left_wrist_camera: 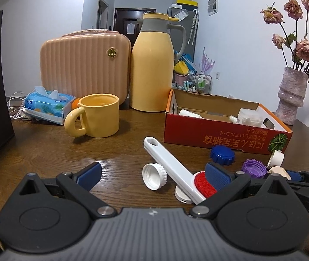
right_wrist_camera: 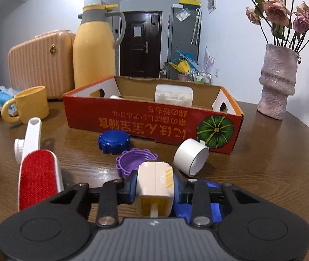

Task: Organize rigid objects
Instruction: 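Grasp the purple ridged cap with the left gripper while the right holds the plug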

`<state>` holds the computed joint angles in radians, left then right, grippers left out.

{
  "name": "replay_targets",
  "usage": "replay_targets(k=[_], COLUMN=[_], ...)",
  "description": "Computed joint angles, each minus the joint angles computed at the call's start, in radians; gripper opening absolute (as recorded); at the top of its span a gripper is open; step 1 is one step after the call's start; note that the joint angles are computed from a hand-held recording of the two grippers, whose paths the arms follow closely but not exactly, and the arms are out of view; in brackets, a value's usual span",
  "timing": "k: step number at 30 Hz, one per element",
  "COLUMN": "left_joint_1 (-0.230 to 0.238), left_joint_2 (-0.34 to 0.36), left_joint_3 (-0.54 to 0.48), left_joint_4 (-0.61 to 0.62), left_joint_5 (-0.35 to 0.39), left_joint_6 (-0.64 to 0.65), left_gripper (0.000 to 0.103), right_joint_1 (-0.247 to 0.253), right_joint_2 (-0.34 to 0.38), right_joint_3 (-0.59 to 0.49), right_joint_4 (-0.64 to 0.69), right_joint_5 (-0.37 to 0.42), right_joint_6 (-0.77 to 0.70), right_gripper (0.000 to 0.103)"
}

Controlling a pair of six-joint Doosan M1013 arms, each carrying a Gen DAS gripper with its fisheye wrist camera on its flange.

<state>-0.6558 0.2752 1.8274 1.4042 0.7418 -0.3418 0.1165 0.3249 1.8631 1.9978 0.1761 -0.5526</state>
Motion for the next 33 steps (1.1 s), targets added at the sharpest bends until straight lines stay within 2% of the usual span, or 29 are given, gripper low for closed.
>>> replay_targets(k=[2, 5, 11, 24, 33], left_joint_1=[0.000, 0.000, 0.002, -0.033, -0.046], left_joint_2=[0.001, 0.003, 0.009, 0.050, 0.109], left_joint_3=[-0.002, -0.003, -0.008, -0.074, -0.173], left_joint_4=[-0.004, -0.006, 0.009, -0.002, -0.104], left_joint_5=[0.002, 0.005, 0.009, 0.049, 0.062], left_joint_6=[0.006, 0.009, 0.002, 0.108, 0.243], left_gripper=[0.103, 0.103, 0.103, 0.103, 0.103], right_joint_1=[0.000, 0.002, -0.007, -0.061, -0.108], right_joint_2=[-0.004, -0.013, -0.030, -0.047, -0.048], right_joint_3=[0.007, 0.024, 0.053, 0.069, 0.065], right_joint_4=[0.056, 0.235, 0.431, 0.432, 0.385], right_joint_5=[0.010, 0.030, 0.104, 0.215, 0.259], right_joint_6=[-0.065, -0.263, -0.456, -0.404, -0.313], right_gripper=[0.031, 0.031, 0.031, 0.031, 0.031])
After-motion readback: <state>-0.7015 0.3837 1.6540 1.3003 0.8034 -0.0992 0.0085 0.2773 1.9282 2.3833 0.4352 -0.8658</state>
